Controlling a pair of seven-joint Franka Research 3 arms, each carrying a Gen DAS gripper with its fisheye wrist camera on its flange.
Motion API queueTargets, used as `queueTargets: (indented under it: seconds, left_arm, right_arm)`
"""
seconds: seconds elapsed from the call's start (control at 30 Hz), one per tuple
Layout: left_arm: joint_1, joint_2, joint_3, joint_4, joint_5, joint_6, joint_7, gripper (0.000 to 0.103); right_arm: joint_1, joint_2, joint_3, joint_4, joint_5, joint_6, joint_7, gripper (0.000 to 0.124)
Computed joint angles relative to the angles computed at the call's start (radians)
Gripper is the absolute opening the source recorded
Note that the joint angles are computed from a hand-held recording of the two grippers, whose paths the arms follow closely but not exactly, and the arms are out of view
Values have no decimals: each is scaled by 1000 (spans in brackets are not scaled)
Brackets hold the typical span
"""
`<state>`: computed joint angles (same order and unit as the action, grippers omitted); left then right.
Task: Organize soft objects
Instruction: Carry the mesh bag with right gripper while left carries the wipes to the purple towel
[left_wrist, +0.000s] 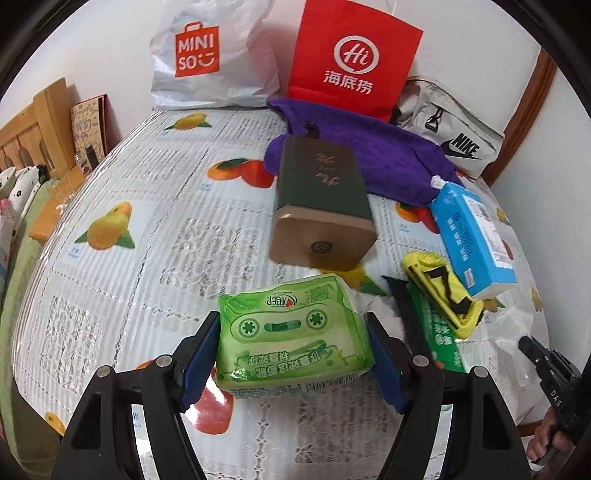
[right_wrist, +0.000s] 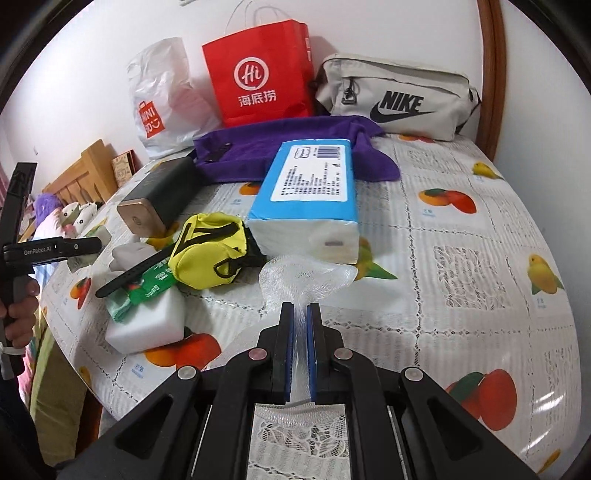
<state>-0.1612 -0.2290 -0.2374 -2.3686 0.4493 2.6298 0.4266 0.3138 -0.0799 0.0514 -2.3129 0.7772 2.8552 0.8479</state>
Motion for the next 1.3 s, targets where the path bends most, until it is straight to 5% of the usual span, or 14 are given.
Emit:
queueTargets:
  seconds: [0.23,0.6,1.3]
  left_arm:
    - [0,27,3,67,3,-13,29,73]
    - [10,92,20,178,26,-8,78,73]
    - [30,394,86,541,-14,-38,231,73]
  right_arm:
    - [7,-13,-27,55,213,-123,-198,7]
    - [-4,38,-1,203,220,-145,-230,7]
    - [-70,514,53,843,-203,-207,150,7]
